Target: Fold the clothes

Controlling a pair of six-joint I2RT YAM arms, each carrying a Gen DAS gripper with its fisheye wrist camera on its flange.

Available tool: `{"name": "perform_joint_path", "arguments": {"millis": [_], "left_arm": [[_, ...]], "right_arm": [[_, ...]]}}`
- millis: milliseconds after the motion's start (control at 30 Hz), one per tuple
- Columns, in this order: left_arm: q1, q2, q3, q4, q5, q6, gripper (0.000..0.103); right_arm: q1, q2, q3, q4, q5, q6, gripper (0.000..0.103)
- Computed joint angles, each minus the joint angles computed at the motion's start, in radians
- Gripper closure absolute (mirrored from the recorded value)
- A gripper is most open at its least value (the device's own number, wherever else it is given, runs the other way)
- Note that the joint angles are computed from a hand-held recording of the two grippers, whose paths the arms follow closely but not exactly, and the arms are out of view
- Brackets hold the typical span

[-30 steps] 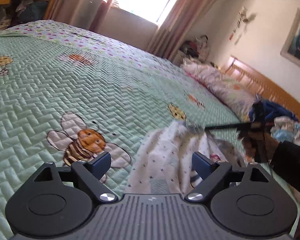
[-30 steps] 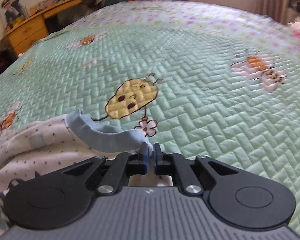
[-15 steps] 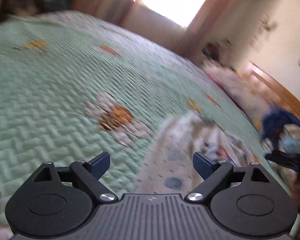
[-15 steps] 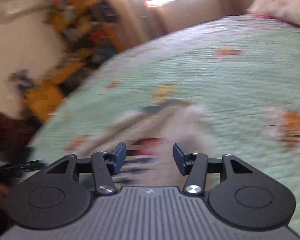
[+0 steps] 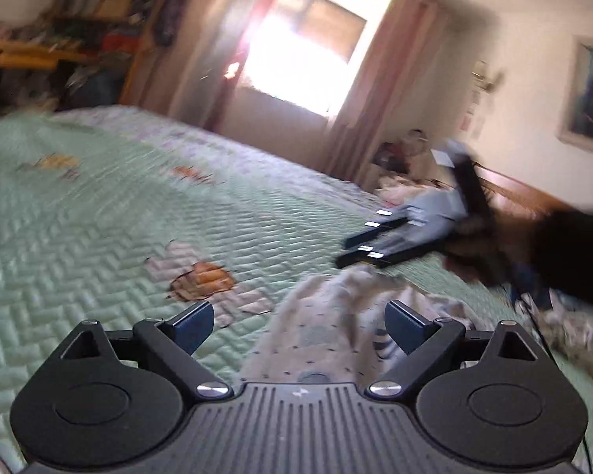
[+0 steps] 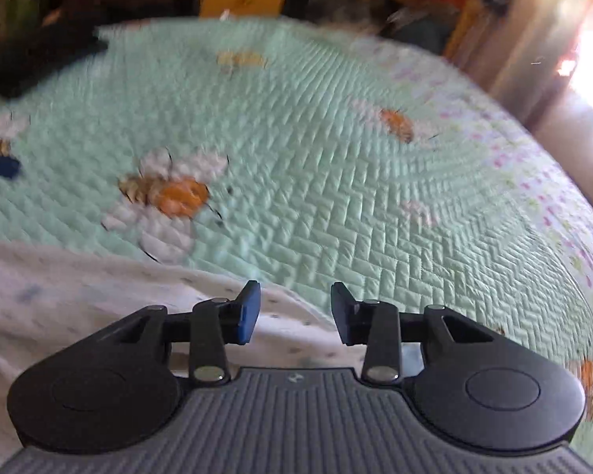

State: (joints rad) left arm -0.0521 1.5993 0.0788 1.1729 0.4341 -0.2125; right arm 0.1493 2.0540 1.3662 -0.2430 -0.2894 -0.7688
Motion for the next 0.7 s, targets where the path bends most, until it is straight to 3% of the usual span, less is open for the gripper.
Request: {"name": "perform_joint_path", "arguments": {"millis": [167,300,533,600,633,700], "left_arm": [[0.009,0.085,-0.012,0.099,0.045,-0.013,0.007],[0.027,0.118,-0.011,0.115,0.073,-0.016,0.007],[0.027,0.136,-0.013,0.130,0.063,-0.021,0.005],[0.031,0.130,-0.015,0.131,0.062,-0.028,0.005],[0.033,0.127,-0.016,0.131,0.063,-0.031,0.004],[0.035,0.128,-0.019,0.140,0.063,-0.033,0.004]], "right_arm": [[0.000,0.097,0.155,-0.175,-0.014,-0.140,0.062],[0.044,0.172,0.233,-0.254,0.085,-0.269,0.062],[0.081,0.222,0.298,-0.328,0.161,-0.420,0.063],[0.092,0.248,0.357,-0.407,0.175,-0.438,0.080],[0.097,0.273,0.415,-0.481,0.180,-0.441,0.095],[0.105,0.286,0.443,-0.511,0.195,-0.434,0.095]]}}
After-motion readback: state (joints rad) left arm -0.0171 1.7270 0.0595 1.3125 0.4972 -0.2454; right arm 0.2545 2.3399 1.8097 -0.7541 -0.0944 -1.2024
